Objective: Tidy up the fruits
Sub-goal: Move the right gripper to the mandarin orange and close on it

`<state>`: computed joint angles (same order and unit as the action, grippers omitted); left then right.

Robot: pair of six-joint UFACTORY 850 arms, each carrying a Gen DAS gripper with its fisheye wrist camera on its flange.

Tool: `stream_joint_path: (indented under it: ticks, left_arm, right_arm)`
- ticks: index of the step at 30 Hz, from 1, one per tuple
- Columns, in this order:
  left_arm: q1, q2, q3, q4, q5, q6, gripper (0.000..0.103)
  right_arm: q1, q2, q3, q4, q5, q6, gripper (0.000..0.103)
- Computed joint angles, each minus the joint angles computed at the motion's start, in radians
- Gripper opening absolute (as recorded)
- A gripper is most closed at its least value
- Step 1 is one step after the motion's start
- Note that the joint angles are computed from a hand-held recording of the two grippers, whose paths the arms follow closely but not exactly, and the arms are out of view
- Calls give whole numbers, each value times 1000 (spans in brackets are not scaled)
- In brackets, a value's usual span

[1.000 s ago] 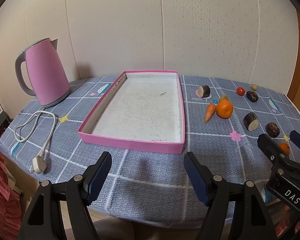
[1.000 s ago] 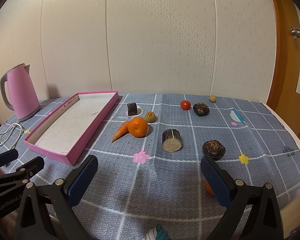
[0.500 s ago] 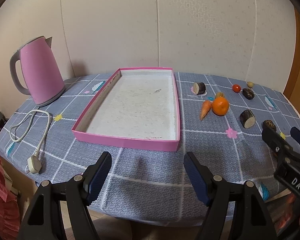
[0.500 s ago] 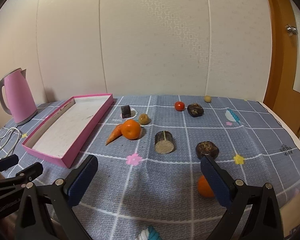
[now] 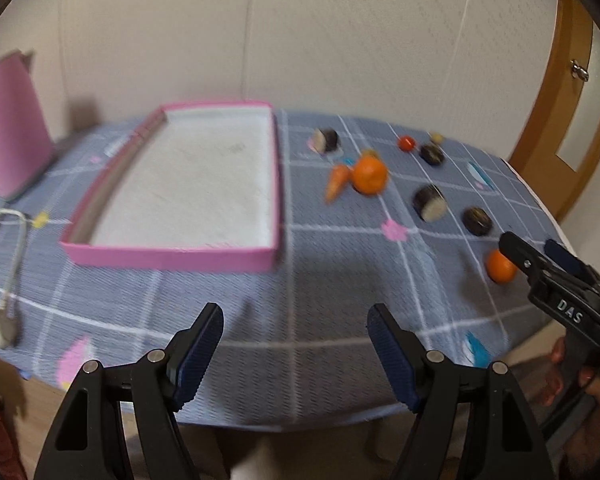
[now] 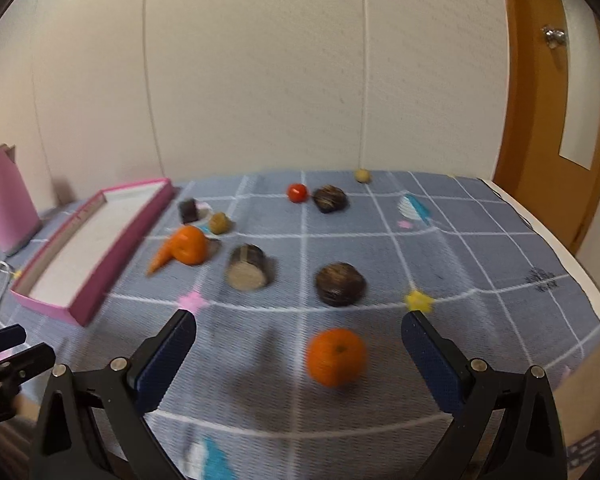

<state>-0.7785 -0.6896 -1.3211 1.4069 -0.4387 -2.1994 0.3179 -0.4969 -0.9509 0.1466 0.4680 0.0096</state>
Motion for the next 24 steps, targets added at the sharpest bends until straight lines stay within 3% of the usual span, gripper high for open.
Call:
stream_joint_path:
  ticks: [2, 5, 9, 11, 13, 16, 22, 24]
  left_arm:
    - [1, -11, -15, -17, 19, 20, 76]
    - [-18, -33, -44, -21, -19, 35, 76]
    - [-48, -50, -51, 119, -89, -50, 76]
    - [-42, -51, -50, 195, -41, -90, 76]
    - [-24, -55, -53, 272, 60, -150, 76]
    - [-1, -61, -65, 330, 180, -196, 76]
    - [8, -53, -48, 525, 194, -433, 76]
    - [11, -48, -40, 553, 188, -476, 76]
  right_arm:
    - [-18, -4, -2, -14, -24, 23, 103]
    - [-47, -8, -1, -78, -50, 91, 103]
    - [-71, -17, -1, -161, -56, 173, 102]
    - [-74, -21, -2, -180, -60, 176, 95]
    - [-70, -27, -8, -186, -62, 168, 83]
    - [-69, -38, -21, -245, -79, 211, 75]
    - [-63, -70, -58, -397, -115, 330, 52]
    - [-63, -78, -68, -409, -127, 341, 49]
